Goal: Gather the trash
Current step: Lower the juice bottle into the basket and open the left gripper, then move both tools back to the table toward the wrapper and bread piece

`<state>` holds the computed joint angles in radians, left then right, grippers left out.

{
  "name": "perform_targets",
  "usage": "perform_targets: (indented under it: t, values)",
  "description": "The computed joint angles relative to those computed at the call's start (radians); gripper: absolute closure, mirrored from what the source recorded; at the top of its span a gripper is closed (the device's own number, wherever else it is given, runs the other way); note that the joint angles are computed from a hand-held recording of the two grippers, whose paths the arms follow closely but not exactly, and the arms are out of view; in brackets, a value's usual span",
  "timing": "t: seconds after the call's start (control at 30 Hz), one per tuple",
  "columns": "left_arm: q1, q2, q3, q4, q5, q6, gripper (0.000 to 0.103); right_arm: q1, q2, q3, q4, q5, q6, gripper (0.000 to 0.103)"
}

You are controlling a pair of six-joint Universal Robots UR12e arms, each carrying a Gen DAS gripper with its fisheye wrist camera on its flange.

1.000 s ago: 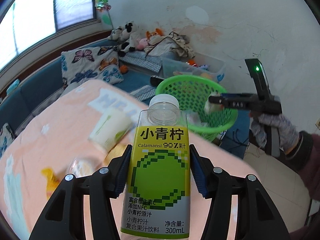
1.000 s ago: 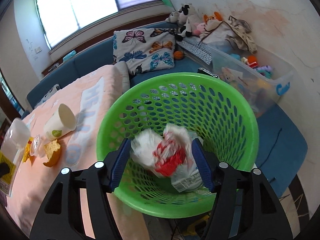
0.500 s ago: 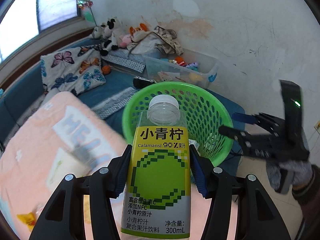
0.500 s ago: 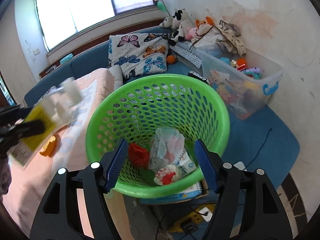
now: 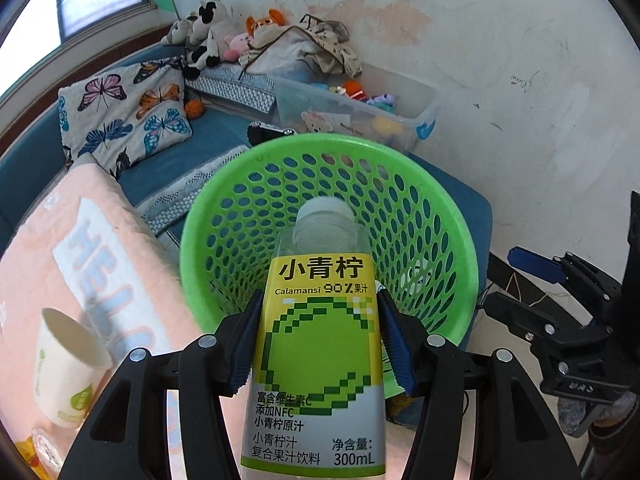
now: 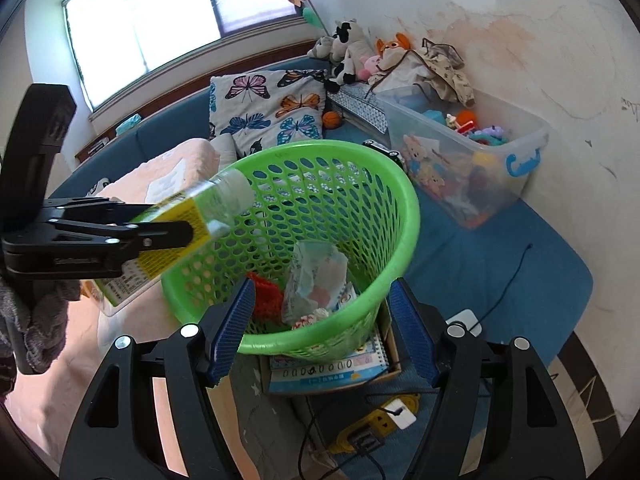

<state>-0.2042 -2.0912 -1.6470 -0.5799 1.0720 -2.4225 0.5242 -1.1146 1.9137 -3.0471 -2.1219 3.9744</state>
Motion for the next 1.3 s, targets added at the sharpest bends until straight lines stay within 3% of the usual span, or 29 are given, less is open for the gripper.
perform_targets:
  t: [0.33,0.57,0.97,1.3]
  values:
    - [0.001,0.000,0.001,-0.012,-0.016,-0.007,0.051,0.004,-0.002,0.006,-0.007,0.003,0.010,0.033]
    - [0.028,0.027,-0.026,0.003,-0.055,-0.009,0.051,0.014,-0.001,-0.004,-0.017,0.002,-0.004,0.033]
    - [0.135,0.099,-0.123,0.132,-0.078,-0.069,0.051,0.042,0.045,-0.095,-0.045,0.049,-0.109,0.030]
    - [0.241,0.112,-0.165,0.252,-0.027,-0.142,0.045,0.057,0.102,-0.200,-0.036,0.116,-0.193,0.027]
